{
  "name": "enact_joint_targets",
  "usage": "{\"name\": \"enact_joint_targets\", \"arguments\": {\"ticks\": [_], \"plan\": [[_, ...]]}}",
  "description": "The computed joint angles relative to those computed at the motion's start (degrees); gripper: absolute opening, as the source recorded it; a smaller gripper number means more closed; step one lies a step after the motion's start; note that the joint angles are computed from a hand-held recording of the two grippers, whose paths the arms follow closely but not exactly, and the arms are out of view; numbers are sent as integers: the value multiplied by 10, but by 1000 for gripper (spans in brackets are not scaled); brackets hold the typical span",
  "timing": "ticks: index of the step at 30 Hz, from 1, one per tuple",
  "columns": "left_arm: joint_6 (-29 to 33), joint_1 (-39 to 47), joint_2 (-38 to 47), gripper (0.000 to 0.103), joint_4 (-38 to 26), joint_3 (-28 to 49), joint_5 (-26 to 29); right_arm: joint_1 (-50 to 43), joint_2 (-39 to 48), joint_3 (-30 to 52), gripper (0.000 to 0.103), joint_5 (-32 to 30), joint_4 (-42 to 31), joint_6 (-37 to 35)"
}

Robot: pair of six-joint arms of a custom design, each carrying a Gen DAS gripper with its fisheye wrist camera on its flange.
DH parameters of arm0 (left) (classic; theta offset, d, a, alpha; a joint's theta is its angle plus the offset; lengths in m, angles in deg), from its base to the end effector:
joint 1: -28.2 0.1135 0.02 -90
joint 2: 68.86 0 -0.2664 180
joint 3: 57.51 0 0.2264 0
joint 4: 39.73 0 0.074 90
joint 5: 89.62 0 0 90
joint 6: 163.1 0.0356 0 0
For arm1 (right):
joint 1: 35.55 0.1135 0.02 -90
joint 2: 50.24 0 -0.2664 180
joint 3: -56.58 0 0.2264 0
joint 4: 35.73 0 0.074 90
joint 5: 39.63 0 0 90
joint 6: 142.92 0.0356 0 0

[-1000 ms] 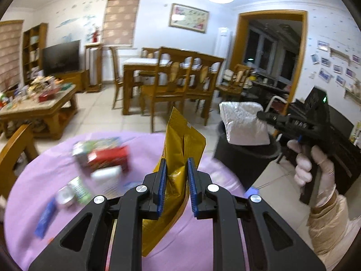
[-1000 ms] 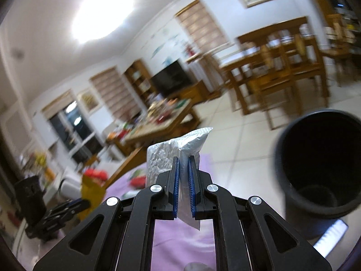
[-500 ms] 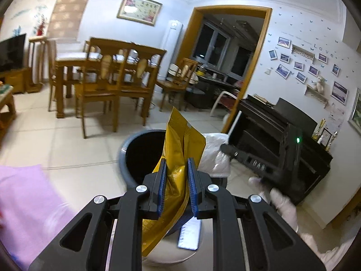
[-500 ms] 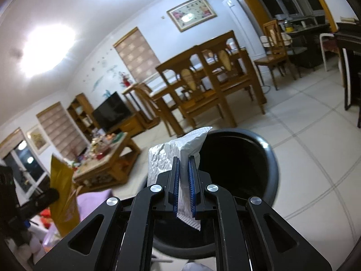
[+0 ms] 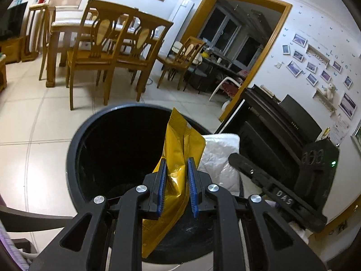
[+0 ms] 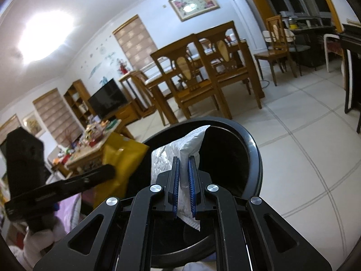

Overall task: Collect trash
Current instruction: 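Carry the yellow bag and foil packet in both tools over the black bin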

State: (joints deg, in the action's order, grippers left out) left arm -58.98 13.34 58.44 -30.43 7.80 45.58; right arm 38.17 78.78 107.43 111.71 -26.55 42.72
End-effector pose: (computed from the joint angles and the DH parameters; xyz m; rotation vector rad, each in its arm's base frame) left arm 0.3297 -0.1136 0.0467 0.9000 2.1740 -0.9750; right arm 0.1048 0.2473 0.0139 0.6060 1.9533 0.2636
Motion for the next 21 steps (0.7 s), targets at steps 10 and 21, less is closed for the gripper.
{"name": "enact_joint_targets", "arguments": {"ticks": [10,21], "plan": [[10,-18,2,19,-31,15,-21,-31,-9,71,10,-35,-13,-99],[3,-8,9,25,-76,35,-26,-30,-26,64,53,-23,-10,-106]]}}
